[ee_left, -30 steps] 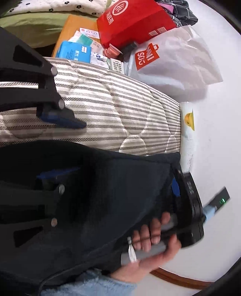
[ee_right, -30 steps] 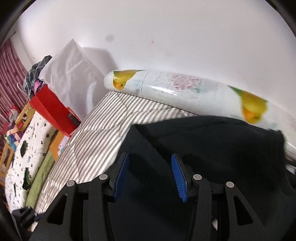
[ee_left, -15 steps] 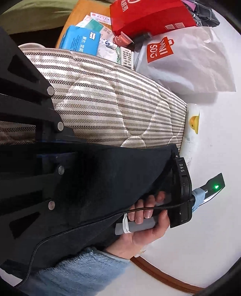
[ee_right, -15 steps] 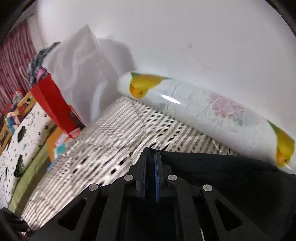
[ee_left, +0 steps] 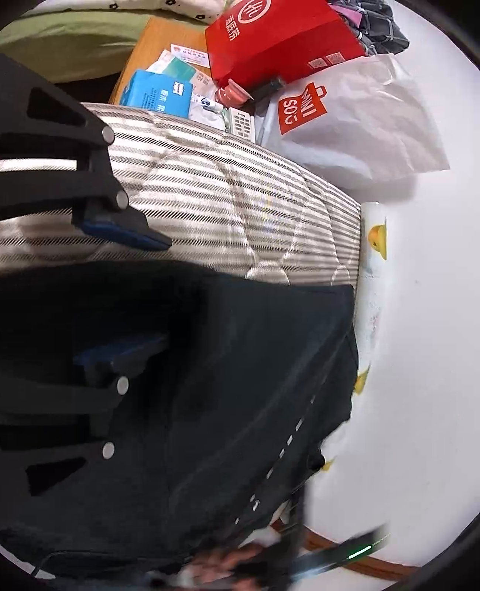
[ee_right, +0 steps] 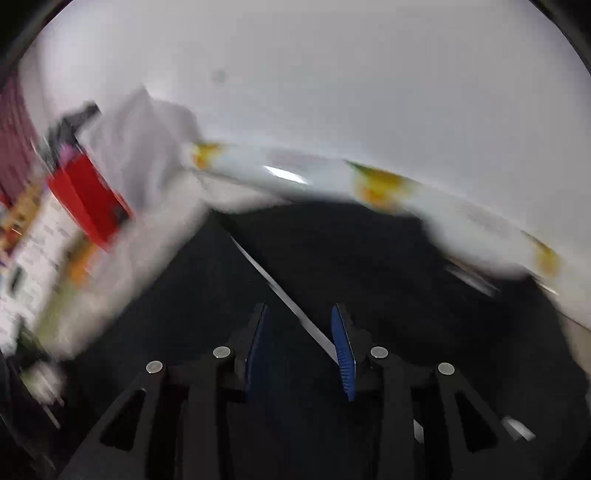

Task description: Fold small clothes

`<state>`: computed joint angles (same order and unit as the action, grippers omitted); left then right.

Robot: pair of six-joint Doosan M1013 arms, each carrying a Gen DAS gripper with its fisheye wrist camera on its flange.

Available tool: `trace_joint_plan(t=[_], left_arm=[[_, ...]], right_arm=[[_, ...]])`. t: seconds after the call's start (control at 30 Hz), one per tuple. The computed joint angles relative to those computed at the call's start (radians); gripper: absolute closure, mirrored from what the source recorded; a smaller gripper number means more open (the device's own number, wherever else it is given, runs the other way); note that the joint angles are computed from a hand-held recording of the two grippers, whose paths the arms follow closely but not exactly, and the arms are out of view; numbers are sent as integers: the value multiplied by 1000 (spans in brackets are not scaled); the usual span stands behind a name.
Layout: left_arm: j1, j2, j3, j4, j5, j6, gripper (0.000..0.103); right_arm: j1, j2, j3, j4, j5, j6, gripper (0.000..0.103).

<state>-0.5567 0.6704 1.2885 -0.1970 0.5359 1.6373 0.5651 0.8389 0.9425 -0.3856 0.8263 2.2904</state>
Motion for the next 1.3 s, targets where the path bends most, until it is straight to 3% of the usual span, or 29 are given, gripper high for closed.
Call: trace_joint_plan(t=[0.17,0.2,0.3,0.5,0.6,0.8,0.87,0.93,1.07,1.3], left_arm=[[-13,-33,37,13,-24,-37,51],[-15,-40,43,7,-23,-42,50],[-20,-56,56,-28,-17,-30,50],[-48,-95,82,43,-16,-118,48],[-62,-114,95,88,-17,-155,45],[-93,-119,87,143,0,-187,41],[-103,-115,81,130,3,-178,40],[-115,-110,76,118,5,-168,40],[-143,-91,52,121,34,-174,40],[-176,-68,14,192,81,-223,39]], right_arm=[[32,-204,367,-248,101,336,68],[37,-253,452,-277,108,442,68],[42,-338,608,-268,63,576,68],[46,-361,703,-307,5,670,69],[32,-381,723,-258,-21,730,68],[72,-453,804,-390,66,884,65],[77,-484,847,-414,121,938,58],[74,-513,897,-411,192,978,46],[49,-562,994,-356,250,1028,42],[8,-576,1076,-329,155,1089,41]])
